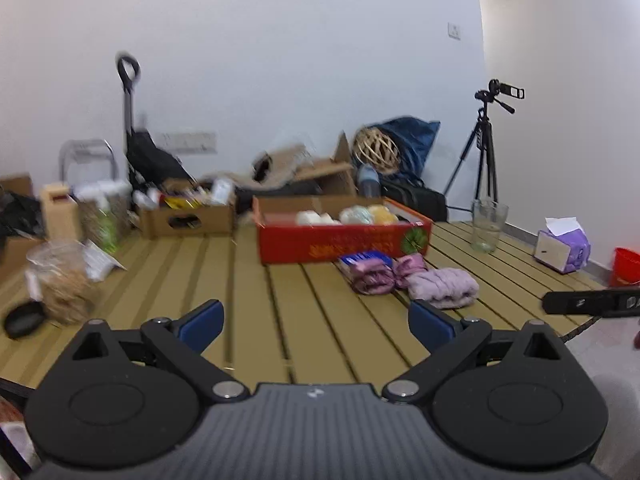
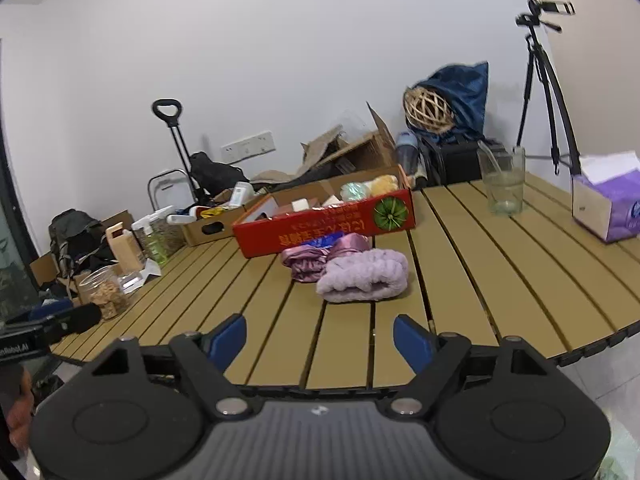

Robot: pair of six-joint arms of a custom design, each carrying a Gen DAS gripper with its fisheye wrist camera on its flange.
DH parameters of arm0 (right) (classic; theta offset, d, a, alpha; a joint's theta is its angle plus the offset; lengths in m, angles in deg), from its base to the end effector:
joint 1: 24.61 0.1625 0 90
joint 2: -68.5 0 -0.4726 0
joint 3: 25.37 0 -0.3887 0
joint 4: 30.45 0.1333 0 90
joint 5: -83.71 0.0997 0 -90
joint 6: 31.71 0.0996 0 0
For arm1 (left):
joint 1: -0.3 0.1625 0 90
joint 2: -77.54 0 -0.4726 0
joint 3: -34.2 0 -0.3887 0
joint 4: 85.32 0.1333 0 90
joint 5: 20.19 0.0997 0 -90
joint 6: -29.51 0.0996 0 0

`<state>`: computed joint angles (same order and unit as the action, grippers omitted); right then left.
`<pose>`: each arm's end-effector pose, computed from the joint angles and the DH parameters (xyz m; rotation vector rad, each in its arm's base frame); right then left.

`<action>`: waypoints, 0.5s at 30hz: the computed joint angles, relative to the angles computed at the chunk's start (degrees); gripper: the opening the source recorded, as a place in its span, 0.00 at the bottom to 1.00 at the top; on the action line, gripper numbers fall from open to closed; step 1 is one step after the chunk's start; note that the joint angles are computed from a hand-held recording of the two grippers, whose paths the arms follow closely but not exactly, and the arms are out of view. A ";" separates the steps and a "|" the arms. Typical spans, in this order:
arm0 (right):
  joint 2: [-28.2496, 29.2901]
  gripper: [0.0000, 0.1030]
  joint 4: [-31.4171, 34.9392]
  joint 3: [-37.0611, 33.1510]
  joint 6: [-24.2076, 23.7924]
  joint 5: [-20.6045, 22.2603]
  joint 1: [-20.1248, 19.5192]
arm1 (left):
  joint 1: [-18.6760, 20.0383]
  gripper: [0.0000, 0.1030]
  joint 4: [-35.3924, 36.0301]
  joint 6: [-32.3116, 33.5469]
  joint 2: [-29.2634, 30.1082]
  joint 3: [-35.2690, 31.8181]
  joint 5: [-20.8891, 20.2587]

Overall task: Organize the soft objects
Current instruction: 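Close both grippers on the pink satin cloth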

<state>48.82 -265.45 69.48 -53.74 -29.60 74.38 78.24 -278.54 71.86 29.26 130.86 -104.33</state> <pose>0.1966 -0.6419 0.0079 0.2846 -2.2161 1.4819 -0.0083 -0.7254 0.2491 1.0957 2.2783 -1.2318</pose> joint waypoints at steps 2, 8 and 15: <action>-0.05 0.72 3.24 -2.23 0.41 0.28 -0.74 | -0.45 0.95 3.15 -1.64 2.68 -4.10 0.81; 1.34 0.61 13.57 -14.27 -1.92 2.53 -2.70 | -1.43 0.72 17.51 -6.80 13.10 -22.64 -0.57; 6.11 0.52 33.96 -35.72 0.38 4.91 -5.39 | -1.01 0.64 41.43 -13.46 29.73 -53.32 0.56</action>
<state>54.93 -231.49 33.76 -53.36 -24.70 68.99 77.23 -237.11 58.39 58.99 77.54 -103.78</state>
